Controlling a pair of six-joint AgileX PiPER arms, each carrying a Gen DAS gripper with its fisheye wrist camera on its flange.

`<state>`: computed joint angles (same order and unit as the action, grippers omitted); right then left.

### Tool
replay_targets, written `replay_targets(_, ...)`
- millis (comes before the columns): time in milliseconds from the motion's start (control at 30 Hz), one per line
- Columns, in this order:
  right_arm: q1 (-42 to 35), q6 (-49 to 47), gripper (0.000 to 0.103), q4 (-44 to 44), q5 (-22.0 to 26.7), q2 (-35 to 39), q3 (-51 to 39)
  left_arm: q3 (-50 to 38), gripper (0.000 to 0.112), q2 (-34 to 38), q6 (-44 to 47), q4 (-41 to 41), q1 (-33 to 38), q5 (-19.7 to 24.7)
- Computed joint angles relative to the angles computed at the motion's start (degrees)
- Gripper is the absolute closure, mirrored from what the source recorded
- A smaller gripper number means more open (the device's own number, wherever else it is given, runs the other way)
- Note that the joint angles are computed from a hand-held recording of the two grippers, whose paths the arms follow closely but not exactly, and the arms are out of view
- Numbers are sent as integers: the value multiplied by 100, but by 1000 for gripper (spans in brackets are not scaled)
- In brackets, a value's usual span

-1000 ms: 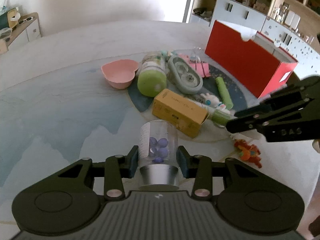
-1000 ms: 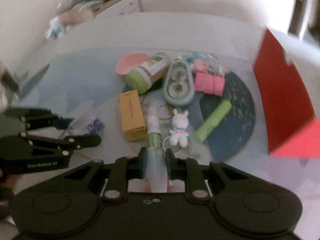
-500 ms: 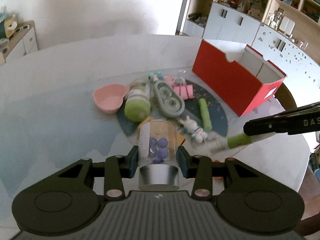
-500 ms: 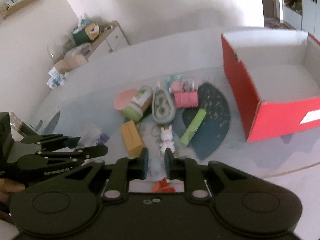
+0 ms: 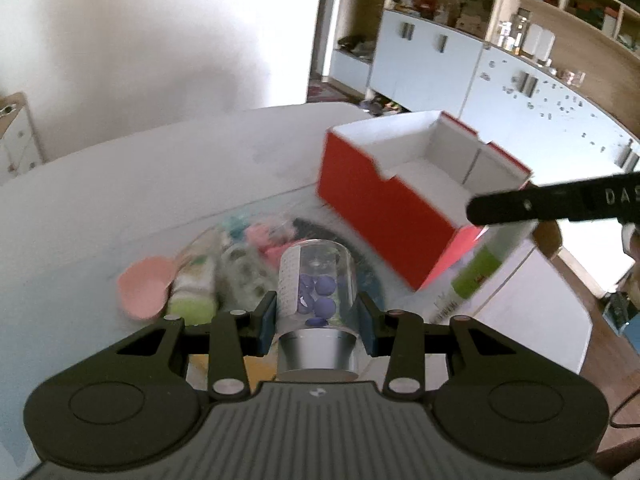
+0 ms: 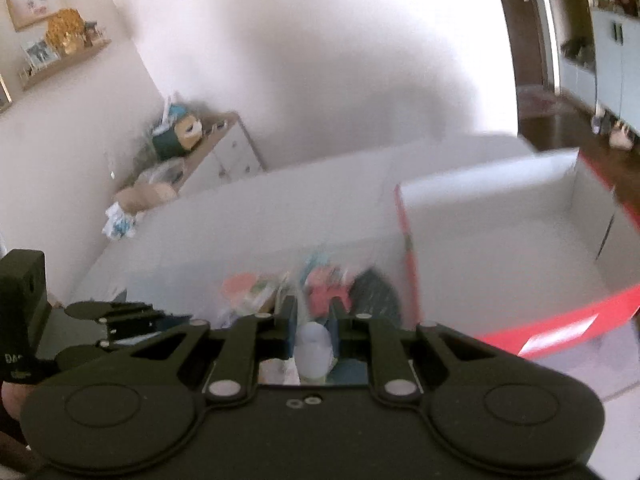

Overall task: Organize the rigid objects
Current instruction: 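Carry the bottle in the left gripper and tube in the right toward the red box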

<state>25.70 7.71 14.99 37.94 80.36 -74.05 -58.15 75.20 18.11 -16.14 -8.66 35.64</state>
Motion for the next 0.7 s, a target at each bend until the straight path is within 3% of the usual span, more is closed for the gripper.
replay_targets(433, -1897, -2161, 87, 1223, 160, 348, -666, -2567, 72, 1849, -2012, 1710, -1619, 529)
replay_targets(700, -2587, -2951, 87, 1557, -85, 1015, -633, -4777, 72, 3604, -2461, 2187, -2156, 1492)
